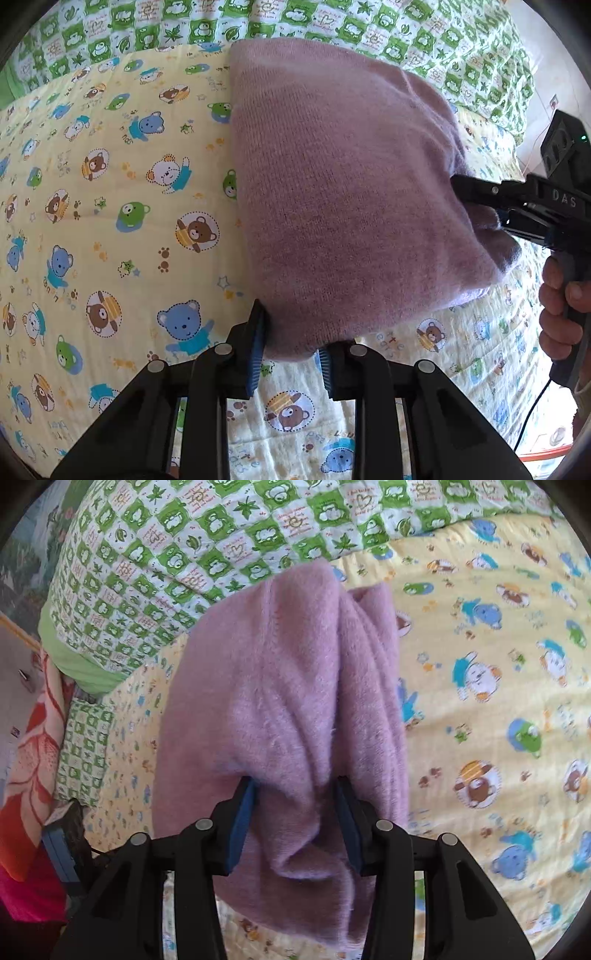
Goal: Fold small clothes
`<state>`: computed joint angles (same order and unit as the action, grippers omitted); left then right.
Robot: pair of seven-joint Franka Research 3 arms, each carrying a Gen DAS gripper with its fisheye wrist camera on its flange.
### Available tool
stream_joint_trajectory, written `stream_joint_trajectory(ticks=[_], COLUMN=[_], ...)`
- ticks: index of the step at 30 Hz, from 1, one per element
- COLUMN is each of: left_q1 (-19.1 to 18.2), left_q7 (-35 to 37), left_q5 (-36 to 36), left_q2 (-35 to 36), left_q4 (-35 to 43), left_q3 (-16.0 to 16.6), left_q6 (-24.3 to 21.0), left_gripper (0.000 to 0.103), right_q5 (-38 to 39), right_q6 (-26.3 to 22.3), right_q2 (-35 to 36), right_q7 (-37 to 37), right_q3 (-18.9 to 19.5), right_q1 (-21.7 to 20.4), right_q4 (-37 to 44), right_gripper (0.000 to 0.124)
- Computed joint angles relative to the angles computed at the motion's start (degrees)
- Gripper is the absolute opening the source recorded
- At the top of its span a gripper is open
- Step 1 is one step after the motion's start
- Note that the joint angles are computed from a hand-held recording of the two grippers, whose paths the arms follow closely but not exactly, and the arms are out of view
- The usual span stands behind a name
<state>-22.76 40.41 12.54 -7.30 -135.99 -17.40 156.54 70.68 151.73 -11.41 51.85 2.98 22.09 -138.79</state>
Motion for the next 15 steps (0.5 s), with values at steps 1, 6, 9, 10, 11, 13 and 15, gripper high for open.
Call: stream_joint_trajectory(ticks=[1,6,9,10,11,13,15], left_q1=[0.0,-0.1,-0.3,-0.4,-0.4,-0.6,-0.7], left_q7=[0.1,-0.6,-0.8,-0.5,-0.5,0.4,1.4], left_q5=[-0.1,0.7,1.1,0.9,0.8,-0.7,-2.7], left_q2=[0.0,1.9,1.9,1.9,2.1,2.1,2.1], left_q4=[0.0,2.2,2.6,2.7,2.8,2.5,1.9], left_q3=[0.1,-0.5,-0.5,-0.5,-0.4,-0.1,0.2], left_q6=[-0.2,-0.3,-0.2,-0.3,-0.7,-1.0,-0.7], left_gripper=[0.026,0.025,0.023,0.023,0.022,0.022,0.022], right_q5=[-1.4,8.1,10.8,10.1,9.2,7.8,8.7], right_q6=[0.7,0.4,1.9,2.8,3.5,4.5,4.6], right_q2=[0.0,-7.1,-14.0,-15.0,-15.6,-14.2,-10.8], right_q7=[0.9,-5.4,-8.5,-7.8,-6.8,-3.8,-2.1], right_q3=[0.5,-2.2,-2.1,-1.8,-1.7,-1.9,-2.9], right_q1=[0.1,1.4,1.1,1.0,0.9,0.6,0.6], right_q4=[-0.1,-1.2,-3.4,-4.2,-5.4,-7.0,-8.2], right_gripper=[0.026,0.011,0.011,0.011,0.011,0.011,0.011])
